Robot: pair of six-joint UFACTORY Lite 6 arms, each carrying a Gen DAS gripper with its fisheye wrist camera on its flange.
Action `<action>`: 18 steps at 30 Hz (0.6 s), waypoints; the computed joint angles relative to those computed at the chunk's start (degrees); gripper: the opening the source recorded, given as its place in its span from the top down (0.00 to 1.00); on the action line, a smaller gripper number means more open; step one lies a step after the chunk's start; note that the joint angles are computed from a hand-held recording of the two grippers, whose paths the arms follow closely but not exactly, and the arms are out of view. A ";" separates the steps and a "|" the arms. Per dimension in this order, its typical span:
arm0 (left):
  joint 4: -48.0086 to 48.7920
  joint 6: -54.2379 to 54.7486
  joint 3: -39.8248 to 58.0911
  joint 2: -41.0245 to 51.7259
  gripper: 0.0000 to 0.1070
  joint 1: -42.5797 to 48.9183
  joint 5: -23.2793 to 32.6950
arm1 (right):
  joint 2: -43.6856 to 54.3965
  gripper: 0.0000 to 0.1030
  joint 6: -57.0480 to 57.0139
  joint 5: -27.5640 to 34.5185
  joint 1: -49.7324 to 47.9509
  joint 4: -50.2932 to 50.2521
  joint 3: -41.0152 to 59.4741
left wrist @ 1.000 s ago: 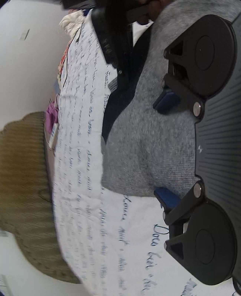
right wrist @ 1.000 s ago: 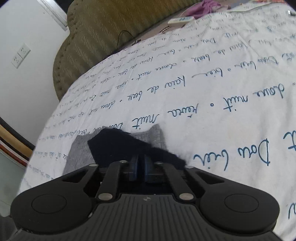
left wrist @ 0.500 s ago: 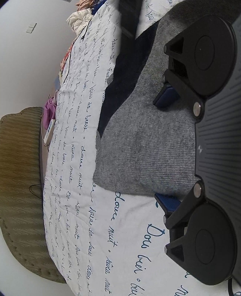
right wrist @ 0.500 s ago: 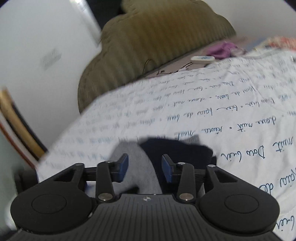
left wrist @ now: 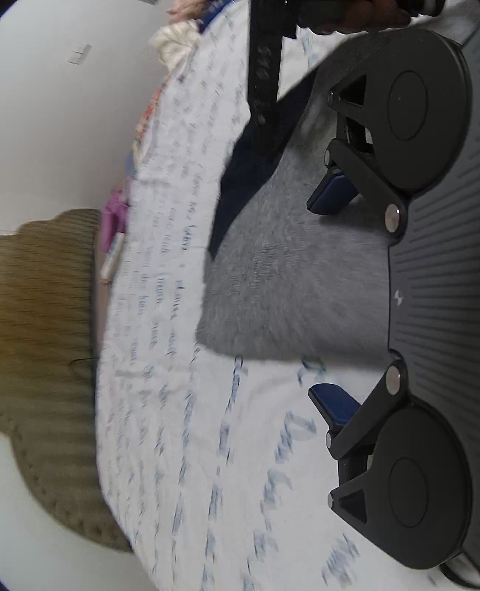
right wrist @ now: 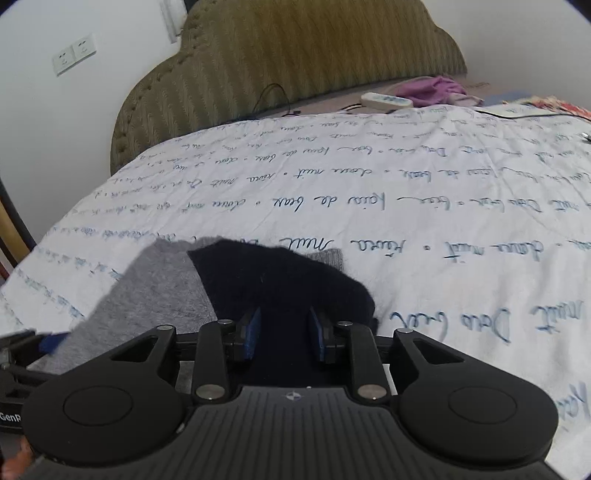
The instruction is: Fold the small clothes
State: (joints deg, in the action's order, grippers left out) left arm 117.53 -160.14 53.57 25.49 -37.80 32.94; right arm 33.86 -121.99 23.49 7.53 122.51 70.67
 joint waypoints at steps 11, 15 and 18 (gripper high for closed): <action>0.92 3.57 -9.30 -2.73 0.04 -14.10 6.15 | -11.94 0.44 -2.68 16.28 -7.92 -3.96 -24.34; -0.92 3.15 -12.22 -8.44 0.04 -13.35 4.54 | -15.43 0.44 5.33 13.64 -9.10 -8.95 -23.89; -5.33 1.63 -18.78 -15.51 0.04 -15.81 6.99 | -21.68 0.41 5.93 14.29 -10.93 -10.52 -28.06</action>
State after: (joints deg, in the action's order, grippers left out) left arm 112.21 -158.51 34.80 9.99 -53.61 39.93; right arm 12.19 -116.06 37.78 -3.40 111.99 42.61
